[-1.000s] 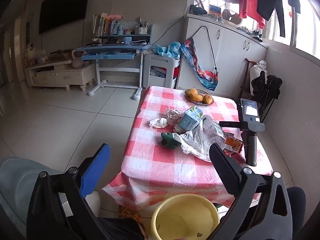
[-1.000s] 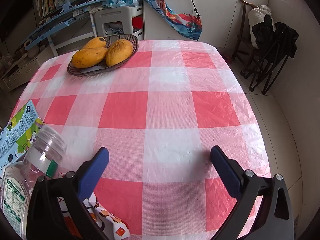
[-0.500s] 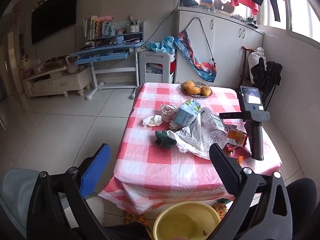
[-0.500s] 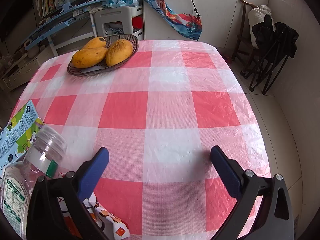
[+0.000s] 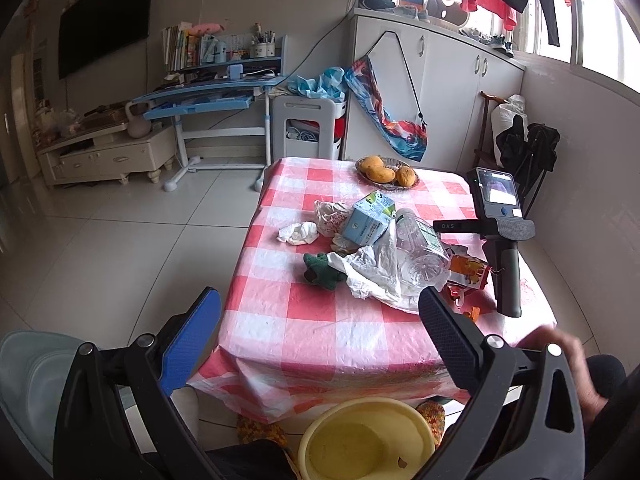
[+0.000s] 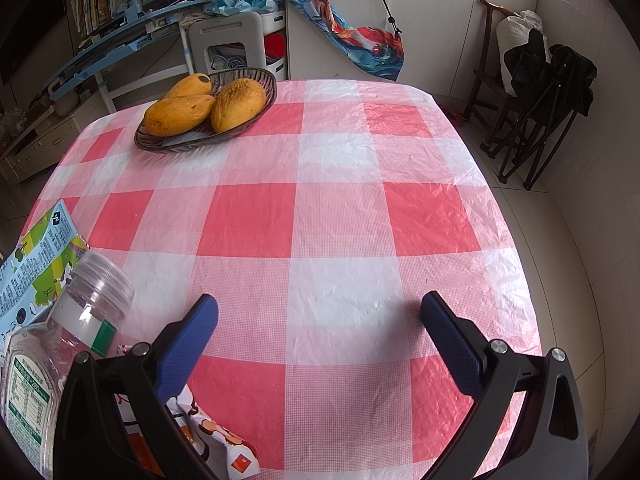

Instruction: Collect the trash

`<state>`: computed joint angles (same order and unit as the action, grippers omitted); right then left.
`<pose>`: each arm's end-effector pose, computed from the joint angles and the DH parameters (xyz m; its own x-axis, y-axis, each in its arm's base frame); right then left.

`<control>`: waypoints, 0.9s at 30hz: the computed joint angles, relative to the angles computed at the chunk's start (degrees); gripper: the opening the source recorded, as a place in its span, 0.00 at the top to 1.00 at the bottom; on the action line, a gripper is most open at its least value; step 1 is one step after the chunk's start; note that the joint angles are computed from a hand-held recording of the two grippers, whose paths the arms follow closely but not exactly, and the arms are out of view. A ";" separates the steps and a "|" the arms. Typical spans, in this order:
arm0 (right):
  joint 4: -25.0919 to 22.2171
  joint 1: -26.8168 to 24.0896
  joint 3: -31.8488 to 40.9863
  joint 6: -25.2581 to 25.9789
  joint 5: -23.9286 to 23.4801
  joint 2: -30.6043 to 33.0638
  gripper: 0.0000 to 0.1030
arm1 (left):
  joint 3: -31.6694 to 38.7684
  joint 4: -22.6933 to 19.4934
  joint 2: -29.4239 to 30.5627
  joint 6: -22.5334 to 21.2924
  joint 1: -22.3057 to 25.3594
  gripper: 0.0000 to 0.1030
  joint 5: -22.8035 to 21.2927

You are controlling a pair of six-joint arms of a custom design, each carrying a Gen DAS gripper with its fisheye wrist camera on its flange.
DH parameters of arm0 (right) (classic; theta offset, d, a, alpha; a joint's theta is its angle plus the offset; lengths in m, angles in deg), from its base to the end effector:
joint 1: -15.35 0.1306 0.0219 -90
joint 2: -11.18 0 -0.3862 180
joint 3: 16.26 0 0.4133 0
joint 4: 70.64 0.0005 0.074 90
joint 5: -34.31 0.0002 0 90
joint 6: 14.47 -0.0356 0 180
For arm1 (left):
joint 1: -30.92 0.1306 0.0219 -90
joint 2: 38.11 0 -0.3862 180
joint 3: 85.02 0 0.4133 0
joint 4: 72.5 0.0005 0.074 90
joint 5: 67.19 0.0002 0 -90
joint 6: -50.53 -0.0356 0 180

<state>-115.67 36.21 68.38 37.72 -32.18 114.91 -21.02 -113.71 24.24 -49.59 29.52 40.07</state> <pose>0.5197 0.1823 0.2746 -0.7647 0.3102 -0.5649 0.3860 0.9224 -0.0160 0.3386 -0.0193 0.4157 -0.5825 0.1821 -0.7922 0.3600 0.9316 -0.0506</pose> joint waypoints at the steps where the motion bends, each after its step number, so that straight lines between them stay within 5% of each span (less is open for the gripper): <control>1: 0.00 0.00 0.00 0.00 0.00 0.00 0.06 | -0.03 -0.09 -0.02 0.08 -0.14 0.07 0.00; 27: -0.07 0.00 0.07 -0.01 0.03 0.04 0.06 | 0.87 -6.40 3.83 0.54 -4.94 0.07 -1.20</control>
